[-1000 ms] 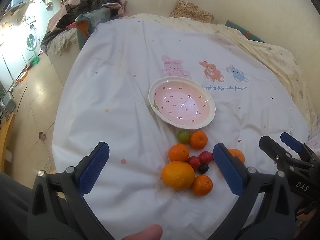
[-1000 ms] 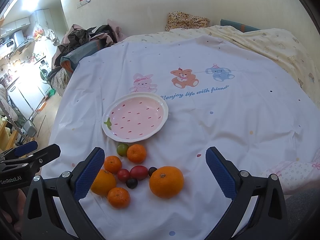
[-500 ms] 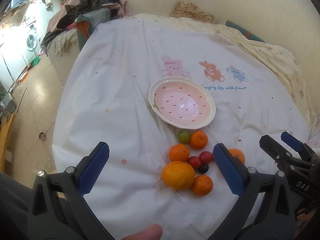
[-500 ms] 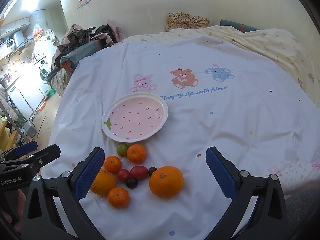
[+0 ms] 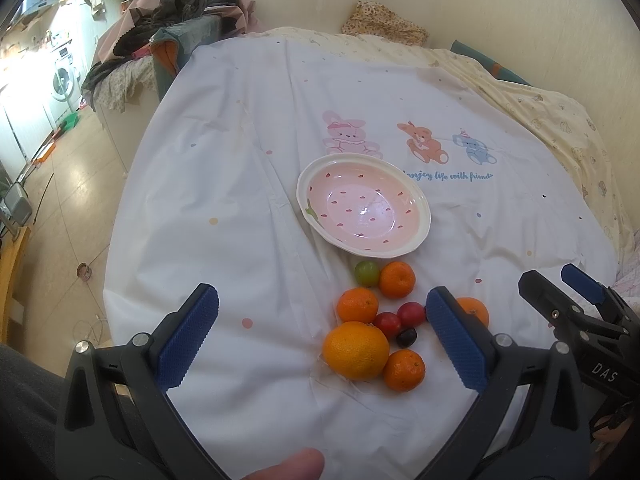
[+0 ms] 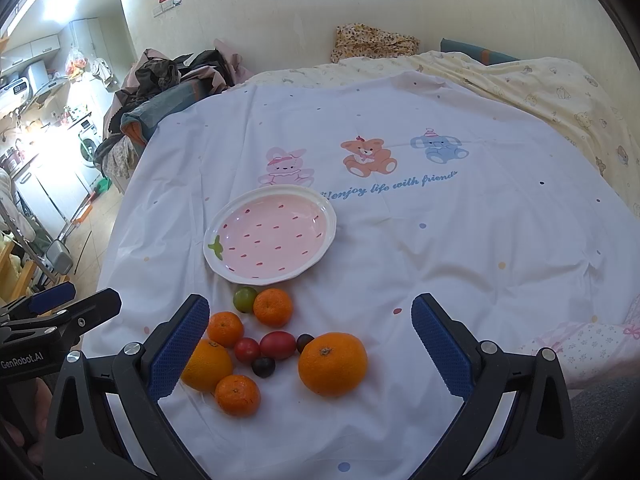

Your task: Organize fruits

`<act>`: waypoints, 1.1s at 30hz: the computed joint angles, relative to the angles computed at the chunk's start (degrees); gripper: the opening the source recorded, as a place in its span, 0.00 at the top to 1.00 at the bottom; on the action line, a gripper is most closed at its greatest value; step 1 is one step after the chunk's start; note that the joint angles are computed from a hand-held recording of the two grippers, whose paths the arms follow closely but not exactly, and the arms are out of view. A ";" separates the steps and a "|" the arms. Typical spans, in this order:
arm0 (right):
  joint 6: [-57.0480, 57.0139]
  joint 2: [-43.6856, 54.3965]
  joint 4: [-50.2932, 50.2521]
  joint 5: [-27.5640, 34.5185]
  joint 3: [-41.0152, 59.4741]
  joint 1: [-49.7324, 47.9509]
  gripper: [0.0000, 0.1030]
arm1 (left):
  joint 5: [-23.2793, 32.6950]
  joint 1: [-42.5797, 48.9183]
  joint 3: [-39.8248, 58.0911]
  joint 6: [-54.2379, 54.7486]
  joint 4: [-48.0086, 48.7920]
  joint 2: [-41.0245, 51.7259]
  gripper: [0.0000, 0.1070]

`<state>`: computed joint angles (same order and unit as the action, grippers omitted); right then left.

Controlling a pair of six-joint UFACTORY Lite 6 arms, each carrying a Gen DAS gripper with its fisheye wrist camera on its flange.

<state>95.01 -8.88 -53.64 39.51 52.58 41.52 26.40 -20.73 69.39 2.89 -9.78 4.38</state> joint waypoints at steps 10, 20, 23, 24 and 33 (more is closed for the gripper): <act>0.13 -0.03 -0.07 0.00 -0.04 0.06 0.00 | 0.11 0.04 0.06 0.08 -0.15 0.02 0.04; 0.19 0.00 -0.14 0.11 -0.03 0.14 0.00 | -0.12 0.09 -0.17 0.20 -0.20 -0.06 0.04; 0.06 0.02 -0.02 0.12 -0.01 0.16 0.00 | -0.11 0.12 -0.23 0.24 -0.27 -0.08 0.04; 0.06 0.02 -0.02 0.12 -0.01 0.16 0.00 | 0.00 0.09 -0.18 0.22 -0.25 -0.07 0.04; -4.19 -1.14 4.22 -1.84 -0.39 -2.66 0.00 | 3.84 0.47 3.13 -0.34 1.07 2.61 0.04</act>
